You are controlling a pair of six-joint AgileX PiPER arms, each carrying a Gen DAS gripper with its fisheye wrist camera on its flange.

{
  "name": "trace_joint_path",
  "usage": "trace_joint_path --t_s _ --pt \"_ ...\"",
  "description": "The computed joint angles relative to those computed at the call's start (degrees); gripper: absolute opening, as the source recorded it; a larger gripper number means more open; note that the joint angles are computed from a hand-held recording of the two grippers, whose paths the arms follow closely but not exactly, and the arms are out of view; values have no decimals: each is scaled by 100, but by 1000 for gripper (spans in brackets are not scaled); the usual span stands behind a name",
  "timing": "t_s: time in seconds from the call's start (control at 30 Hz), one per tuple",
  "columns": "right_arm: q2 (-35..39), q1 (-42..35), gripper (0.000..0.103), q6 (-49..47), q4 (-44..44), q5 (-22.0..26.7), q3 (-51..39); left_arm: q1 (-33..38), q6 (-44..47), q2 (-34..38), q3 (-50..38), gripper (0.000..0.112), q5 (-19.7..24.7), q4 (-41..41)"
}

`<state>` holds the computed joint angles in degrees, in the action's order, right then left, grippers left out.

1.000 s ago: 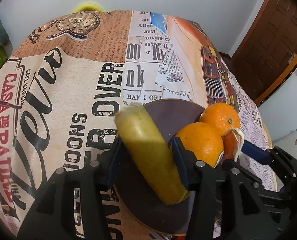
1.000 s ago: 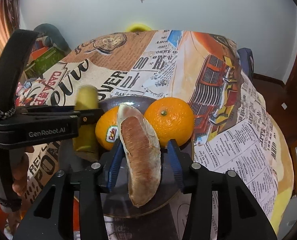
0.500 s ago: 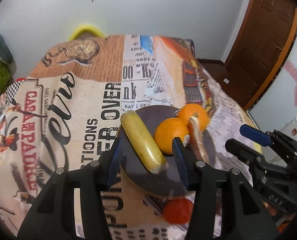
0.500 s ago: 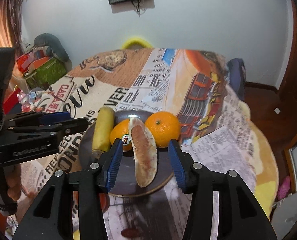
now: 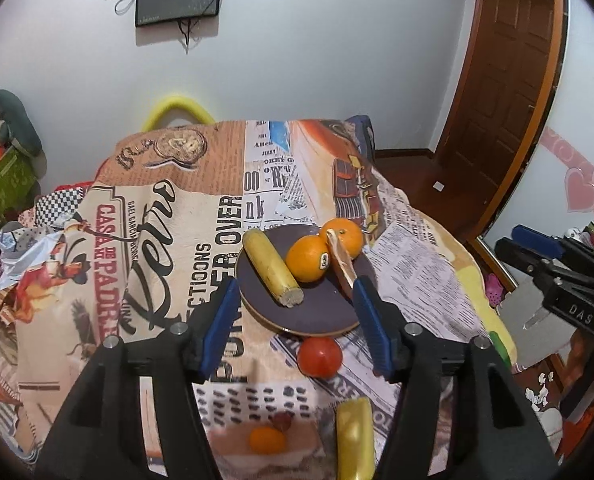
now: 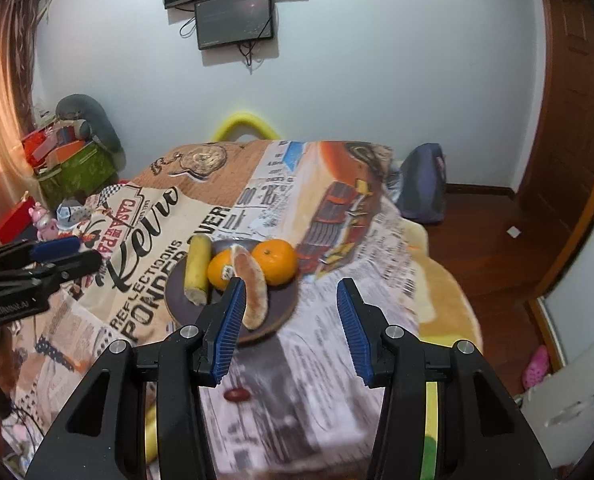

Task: Organize fruits
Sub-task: 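Grasp a small tangerine with the right gripper while the left gripper grasps the red tomato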

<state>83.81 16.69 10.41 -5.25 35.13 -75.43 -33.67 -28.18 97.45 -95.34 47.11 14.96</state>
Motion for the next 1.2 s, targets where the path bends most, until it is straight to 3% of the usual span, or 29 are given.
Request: trace_joint_path --t_s 0.2,0.33,0.63,1.0,1.2 --pt "-622 -141 44 66 -310 155 703 -344 -491 -487 655 66 -73 401" --pt "-794 -438 44 -394 231 236 1124 -516 -772 -618 1086 70 -124 579" --pt "-1117 -579 44 -604 398 100 2264 -644 -922 -541 1829 71 -290 384" --pt "-773 -1040 44 -1405 1503 -400 3267 -477 -627 -15 1797 71 -402 -76" --pt "-706 -1115 41 -1278 1373 -564 3375 -390 -435 270 1625 71 -434 -322"
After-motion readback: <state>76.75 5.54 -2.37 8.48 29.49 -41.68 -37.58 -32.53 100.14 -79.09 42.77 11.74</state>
